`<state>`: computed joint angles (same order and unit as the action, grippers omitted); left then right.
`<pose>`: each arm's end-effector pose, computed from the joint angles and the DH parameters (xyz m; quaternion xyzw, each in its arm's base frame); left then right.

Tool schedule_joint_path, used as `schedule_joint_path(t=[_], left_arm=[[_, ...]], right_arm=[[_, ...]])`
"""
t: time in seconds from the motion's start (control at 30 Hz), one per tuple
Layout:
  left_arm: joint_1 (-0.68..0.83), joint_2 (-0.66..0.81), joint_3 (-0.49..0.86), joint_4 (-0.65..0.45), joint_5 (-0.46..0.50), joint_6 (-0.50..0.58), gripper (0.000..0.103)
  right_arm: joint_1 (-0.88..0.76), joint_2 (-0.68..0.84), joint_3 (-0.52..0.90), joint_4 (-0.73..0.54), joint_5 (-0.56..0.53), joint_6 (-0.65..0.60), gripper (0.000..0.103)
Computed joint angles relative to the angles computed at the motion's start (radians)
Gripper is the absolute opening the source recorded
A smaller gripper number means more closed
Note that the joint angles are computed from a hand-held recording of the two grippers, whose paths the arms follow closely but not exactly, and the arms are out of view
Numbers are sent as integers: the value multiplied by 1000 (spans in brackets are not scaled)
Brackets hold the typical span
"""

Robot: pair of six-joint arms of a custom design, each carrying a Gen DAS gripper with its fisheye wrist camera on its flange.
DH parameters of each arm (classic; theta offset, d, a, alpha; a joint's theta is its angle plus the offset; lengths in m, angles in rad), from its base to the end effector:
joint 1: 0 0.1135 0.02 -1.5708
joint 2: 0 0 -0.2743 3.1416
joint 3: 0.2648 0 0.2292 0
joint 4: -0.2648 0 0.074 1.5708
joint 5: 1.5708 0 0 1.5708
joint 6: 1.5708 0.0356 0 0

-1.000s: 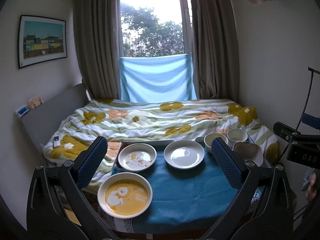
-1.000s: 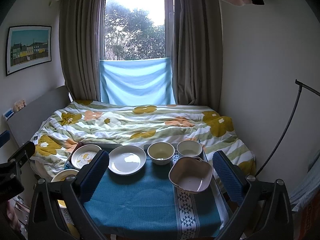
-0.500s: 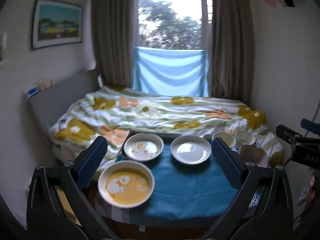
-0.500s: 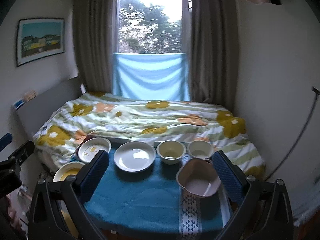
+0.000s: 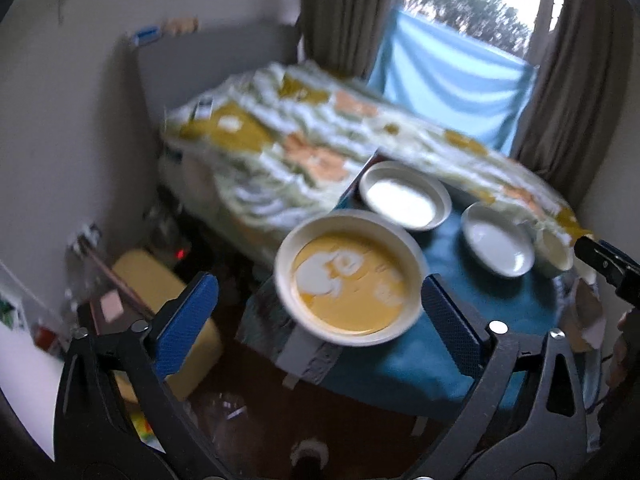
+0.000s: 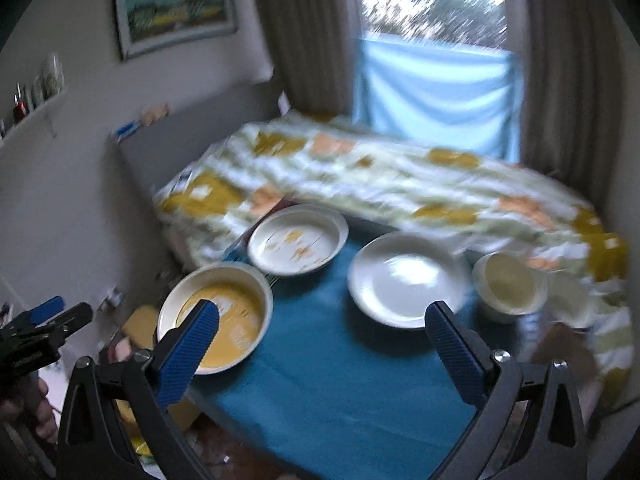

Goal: Organize plates and bowls
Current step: 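Grip the rim of the yellow lion-print plate with the left gripper while the right gripper grips it too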

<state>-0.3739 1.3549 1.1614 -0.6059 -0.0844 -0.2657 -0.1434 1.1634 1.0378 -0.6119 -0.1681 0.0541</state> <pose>0.2489 -0.0944 0.3193 0.0342 0.9252 -0.0811 0.3691 0.2177 -0.0254 0.3238 0.0560 0.9101 0.0587 0.4063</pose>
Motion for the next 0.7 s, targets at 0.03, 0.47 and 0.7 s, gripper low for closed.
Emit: schedule_joint_path(t=[0.03,0.47,0.7], left_arm=[[32,36,-10,17,31,11,93],[198,469,45,144,340,60,60],[216,572,123,120,426,89,49]], right_arm=[[13,53,-6,29,-21,4,96],[147,641,158,162,-94,20,61],[152,774,257,146,-121,6,50]])
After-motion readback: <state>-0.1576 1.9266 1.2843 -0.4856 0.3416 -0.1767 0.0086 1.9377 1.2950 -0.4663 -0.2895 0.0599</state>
